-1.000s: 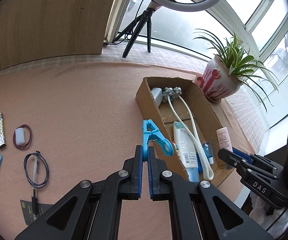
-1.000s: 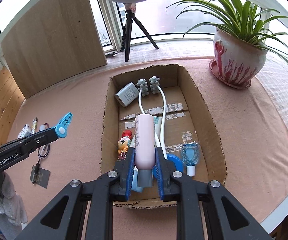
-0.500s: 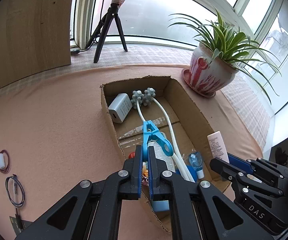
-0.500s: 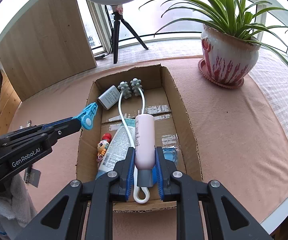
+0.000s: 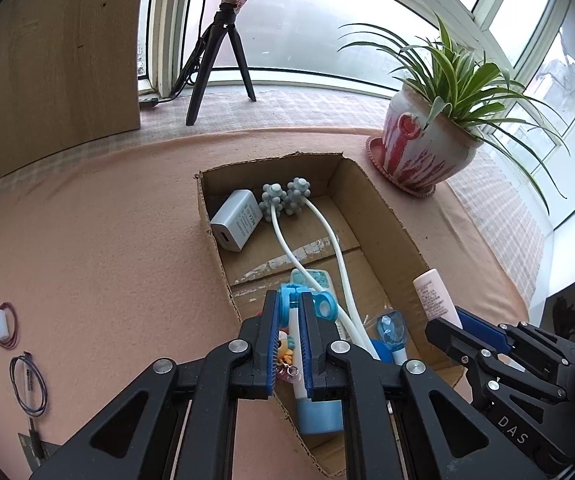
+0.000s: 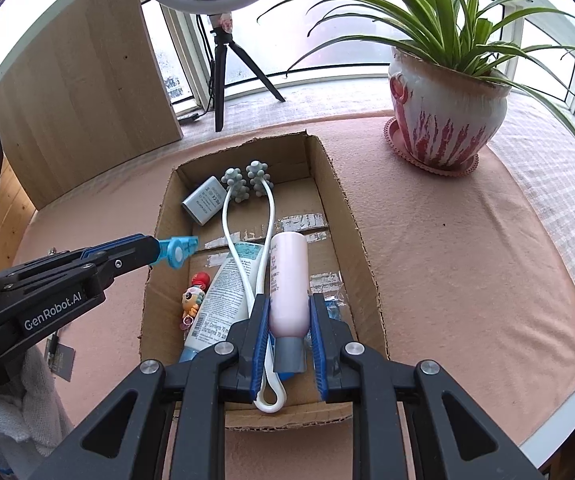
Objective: Organize objects
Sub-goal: 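Carry the pink bottle and blue clip over the box and open both grippers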
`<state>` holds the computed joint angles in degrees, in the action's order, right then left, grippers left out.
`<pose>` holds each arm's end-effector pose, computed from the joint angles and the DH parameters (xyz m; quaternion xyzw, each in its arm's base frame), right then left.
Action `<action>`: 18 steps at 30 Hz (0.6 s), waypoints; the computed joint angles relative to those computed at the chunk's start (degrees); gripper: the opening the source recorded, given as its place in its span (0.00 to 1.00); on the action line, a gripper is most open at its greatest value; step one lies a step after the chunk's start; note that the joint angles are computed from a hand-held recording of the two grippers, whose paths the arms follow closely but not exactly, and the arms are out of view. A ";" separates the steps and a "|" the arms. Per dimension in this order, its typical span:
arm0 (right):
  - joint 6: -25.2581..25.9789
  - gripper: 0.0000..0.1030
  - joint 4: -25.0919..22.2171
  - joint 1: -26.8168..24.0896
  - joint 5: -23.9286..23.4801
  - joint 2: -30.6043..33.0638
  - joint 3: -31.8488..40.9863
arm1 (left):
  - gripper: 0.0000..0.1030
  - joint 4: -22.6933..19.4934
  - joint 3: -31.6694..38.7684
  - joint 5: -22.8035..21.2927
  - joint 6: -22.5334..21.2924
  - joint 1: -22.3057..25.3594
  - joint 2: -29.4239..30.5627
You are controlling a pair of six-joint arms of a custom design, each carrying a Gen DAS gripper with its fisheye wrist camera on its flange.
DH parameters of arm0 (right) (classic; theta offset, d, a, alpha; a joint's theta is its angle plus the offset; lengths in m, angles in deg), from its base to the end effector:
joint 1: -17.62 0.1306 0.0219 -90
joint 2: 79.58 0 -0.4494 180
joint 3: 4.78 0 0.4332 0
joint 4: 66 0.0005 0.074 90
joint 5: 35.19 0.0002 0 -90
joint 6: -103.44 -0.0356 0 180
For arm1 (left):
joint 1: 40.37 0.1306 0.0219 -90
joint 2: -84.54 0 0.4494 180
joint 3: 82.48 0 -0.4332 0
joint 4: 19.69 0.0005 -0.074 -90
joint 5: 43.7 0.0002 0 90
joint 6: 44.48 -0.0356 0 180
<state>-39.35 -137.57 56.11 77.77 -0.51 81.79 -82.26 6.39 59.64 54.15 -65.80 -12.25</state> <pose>0.3320 0.2456 0.5323 0.1632 0.9420 0.0216 0.2924 0.4108 -0.2050 0.5284 0.1718 0.9371 -0.1893 0.2378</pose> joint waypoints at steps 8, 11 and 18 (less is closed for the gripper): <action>0.10 0.59 0.34 1.21 1.31 0.69 1.12 | 0.39 0.58 -1.72 -0.44 -0.11 2.73 -2.02; 0.49 0.59 1.02 1.76 0.67 1.67 1.90 | 0.39 0.04 -2.41 -0.04 -0.44 4.58 -2.74; 2.27 0.59 2.52 3.53 -1.45 4.95 4.47 | 0.39 -1.50 -5.00 1.60 -1.70 11.84 -4.91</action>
<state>-37.08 -135.05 59.64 76.32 4.44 86.27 -83.75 1.39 61.24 52.46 -53.95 -17.15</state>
